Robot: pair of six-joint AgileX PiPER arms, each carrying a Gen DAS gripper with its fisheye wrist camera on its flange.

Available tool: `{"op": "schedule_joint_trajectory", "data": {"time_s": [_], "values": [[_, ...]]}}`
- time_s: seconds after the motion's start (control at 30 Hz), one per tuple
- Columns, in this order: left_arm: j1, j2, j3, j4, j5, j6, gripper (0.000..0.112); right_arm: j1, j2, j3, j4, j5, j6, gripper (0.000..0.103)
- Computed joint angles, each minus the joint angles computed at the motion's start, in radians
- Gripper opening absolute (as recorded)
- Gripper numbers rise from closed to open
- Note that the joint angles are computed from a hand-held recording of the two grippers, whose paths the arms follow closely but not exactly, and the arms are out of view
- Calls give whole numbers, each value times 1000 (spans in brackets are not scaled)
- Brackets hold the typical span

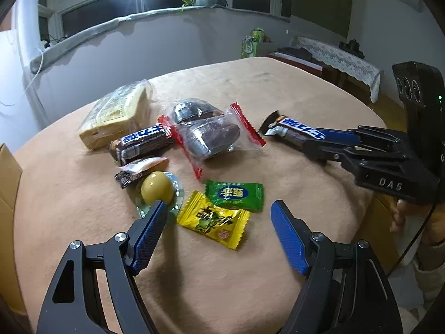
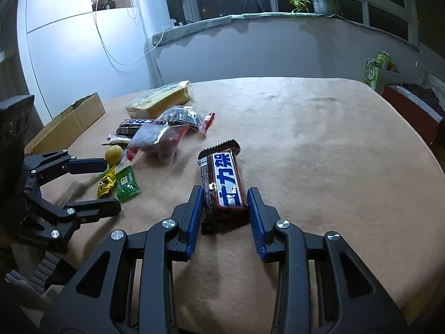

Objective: Organize snacks
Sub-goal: 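Grasp the yellow candy packet with the left tool while the right tool holds the bar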

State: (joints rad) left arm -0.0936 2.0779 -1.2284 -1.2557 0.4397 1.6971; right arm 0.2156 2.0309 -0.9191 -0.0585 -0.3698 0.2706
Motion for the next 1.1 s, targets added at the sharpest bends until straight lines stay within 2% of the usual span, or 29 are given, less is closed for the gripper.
{"op": "schedule_joint_trajectory", "data": {"time_s": [0.07,0.13,0.2,0.33,0.4,0.47,0.53,0.7,0.83,1.1], "values": [[8,-1,12,-38,-10,53,75,4,2,4,14,-12,-8,34],[17,-2,13,-50,-6,67,66,1,6,5,2,-23,9,34],[30,3,0,-28,14,39,53,-1,7,8,-9,-33,22,34],[45,18,-26,6,40,-3,43,2,13,10,2,-46,20,34],[52,14,-23,1,48,-3,32,6,12,13,19,-49,9,34],[62,18,-25,-8,57,-7,27,7,10,21,27,-57,4,34],[73,21,-27,-12,75,-14,26,13,7,29,52,-68,-15,34],[113,13,-12,-84,123,15,15,19,2,46,47,-104,9,32],[139,7,-3,-125,154,26,14,15,-14,60,29,-132,47,31],[182,2,-10,-134,214,8,12,34,-42,60,119,-118,-27,30]]}}
